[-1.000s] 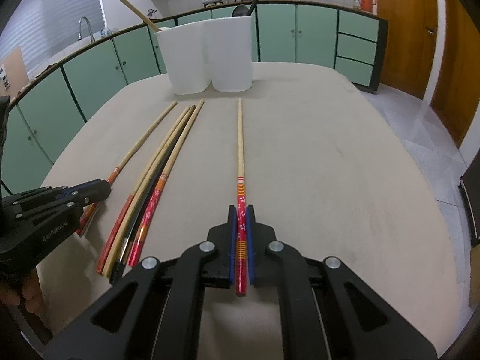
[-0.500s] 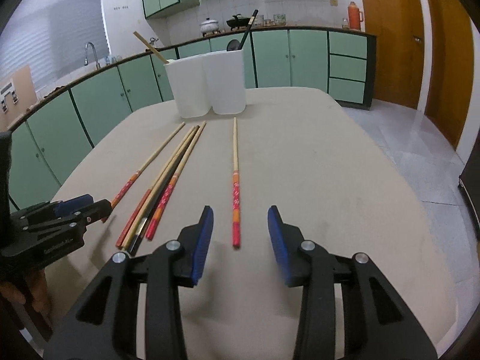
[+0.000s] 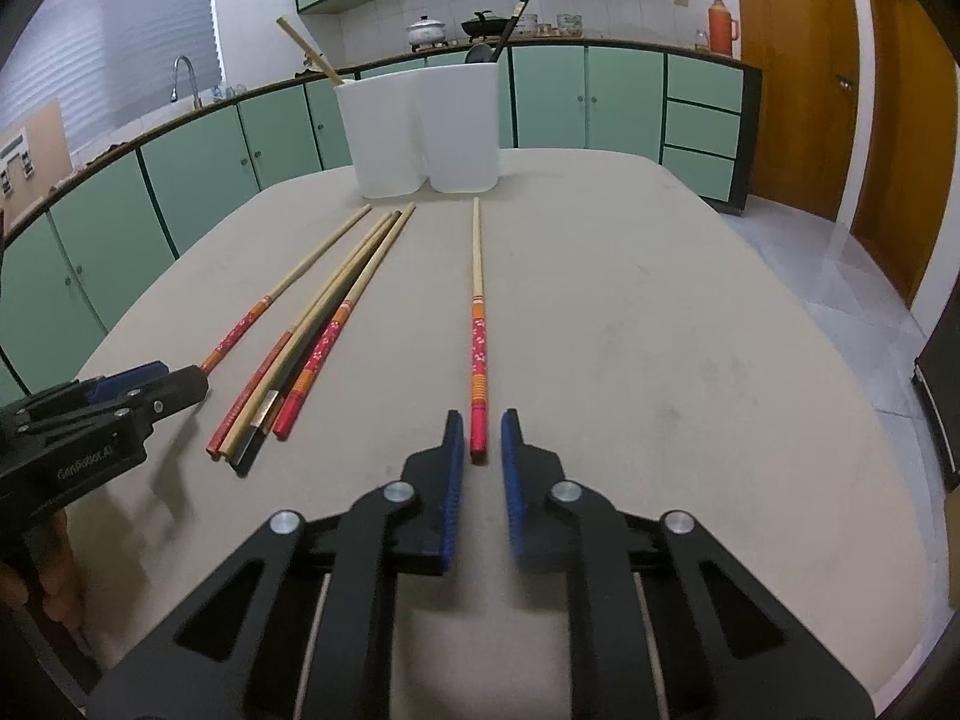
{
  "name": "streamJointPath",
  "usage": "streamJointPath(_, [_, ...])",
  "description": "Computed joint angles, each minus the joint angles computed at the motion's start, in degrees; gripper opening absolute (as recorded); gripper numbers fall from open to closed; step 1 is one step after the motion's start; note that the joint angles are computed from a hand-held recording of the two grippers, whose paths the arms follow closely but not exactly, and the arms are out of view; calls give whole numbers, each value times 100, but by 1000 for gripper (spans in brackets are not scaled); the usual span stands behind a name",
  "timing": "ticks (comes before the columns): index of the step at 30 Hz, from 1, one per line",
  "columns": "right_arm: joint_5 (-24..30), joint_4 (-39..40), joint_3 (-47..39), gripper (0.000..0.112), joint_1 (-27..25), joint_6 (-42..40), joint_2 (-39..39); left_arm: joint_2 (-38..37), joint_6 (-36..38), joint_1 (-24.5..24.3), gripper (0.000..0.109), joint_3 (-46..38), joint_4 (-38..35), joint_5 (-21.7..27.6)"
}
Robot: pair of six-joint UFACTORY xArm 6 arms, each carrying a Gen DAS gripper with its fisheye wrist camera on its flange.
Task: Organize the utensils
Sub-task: 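Regrasp the red-patterned chopstick with the right gripper while the left gripper closes on it, then lift both held red-patterned chopsticks over the white holder and lower them in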
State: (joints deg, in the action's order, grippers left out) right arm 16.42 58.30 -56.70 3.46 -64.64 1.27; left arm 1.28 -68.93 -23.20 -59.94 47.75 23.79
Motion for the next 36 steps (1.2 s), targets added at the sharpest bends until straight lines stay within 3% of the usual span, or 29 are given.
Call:
streamJointPath(4, [-38,-21,-3,5,38,-26,13,72,71,-43,38,-81,15,123])
streamJointPath(9, [104,-79,-55,5,-26,87,20,155,210,-39,6,-145,-142,45])
streamJointPath(15, [212,62,-144,5,-83,-41,-78,89,282,-71,6,-156,-207,-40])
streamJointPath(24, [734,168,-735,5,-316,-290,-303,-464,250,-128,6,-482,467,222])
streamJointPath(36, [2035,-167,-2785,5,-656,320,308,-317,901,103,6,-1604,236,50])
